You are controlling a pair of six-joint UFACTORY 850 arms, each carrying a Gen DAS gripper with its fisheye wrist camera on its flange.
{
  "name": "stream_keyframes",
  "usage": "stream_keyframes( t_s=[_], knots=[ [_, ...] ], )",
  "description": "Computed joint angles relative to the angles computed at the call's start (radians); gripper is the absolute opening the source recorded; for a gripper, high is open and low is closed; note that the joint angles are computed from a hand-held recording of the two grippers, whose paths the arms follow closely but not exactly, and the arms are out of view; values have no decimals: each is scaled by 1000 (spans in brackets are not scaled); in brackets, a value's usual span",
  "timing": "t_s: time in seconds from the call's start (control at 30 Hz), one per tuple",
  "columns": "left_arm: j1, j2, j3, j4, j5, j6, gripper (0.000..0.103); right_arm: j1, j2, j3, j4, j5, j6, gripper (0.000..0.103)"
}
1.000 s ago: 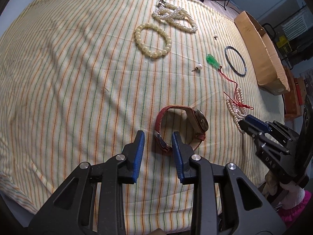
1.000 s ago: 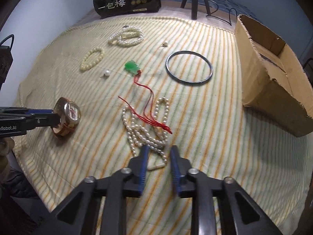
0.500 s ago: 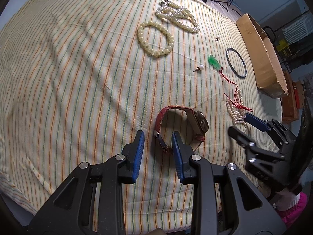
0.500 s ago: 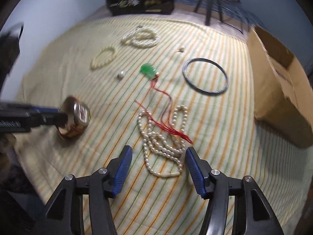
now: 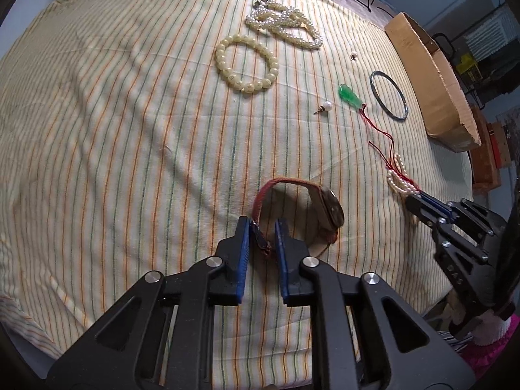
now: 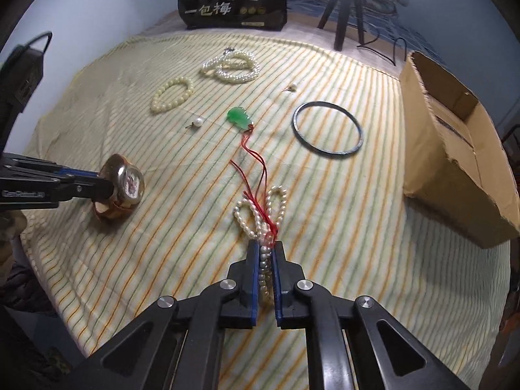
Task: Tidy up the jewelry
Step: 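Carry the pearls with the right tool into the cardboard box while the left tool drops the watch there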
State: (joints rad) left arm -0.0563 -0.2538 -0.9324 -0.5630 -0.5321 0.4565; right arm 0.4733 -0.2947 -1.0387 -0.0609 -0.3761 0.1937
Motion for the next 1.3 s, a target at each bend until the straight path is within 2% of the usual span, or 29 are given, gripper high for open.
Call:
stream_keyframes(
  t_s=[0.07, 0.33, 0.73, 0.93, 1.3],
  knots=[
    [0, 3, 2, -13, 1, 11, 7, -5, 30, 22, 14, 8, -3, 4],
    [4, 27, 19, -46, 6, 44, 6, -30, 140, 87, 38, 52, 8, 4],
    [17, 98, 36, -151, -5, 145, 6, -52, 216, 90, -35, 119, 114, 4],
    [-10, 118, 10, -221, -8, 193, 6, -79, 228, 84, -131, 138, 213, 4],
    [-108, 94, -83, -335, 0, 237, 6, -159, 210, 25, -301, 153, 370, 4]
  ],
)
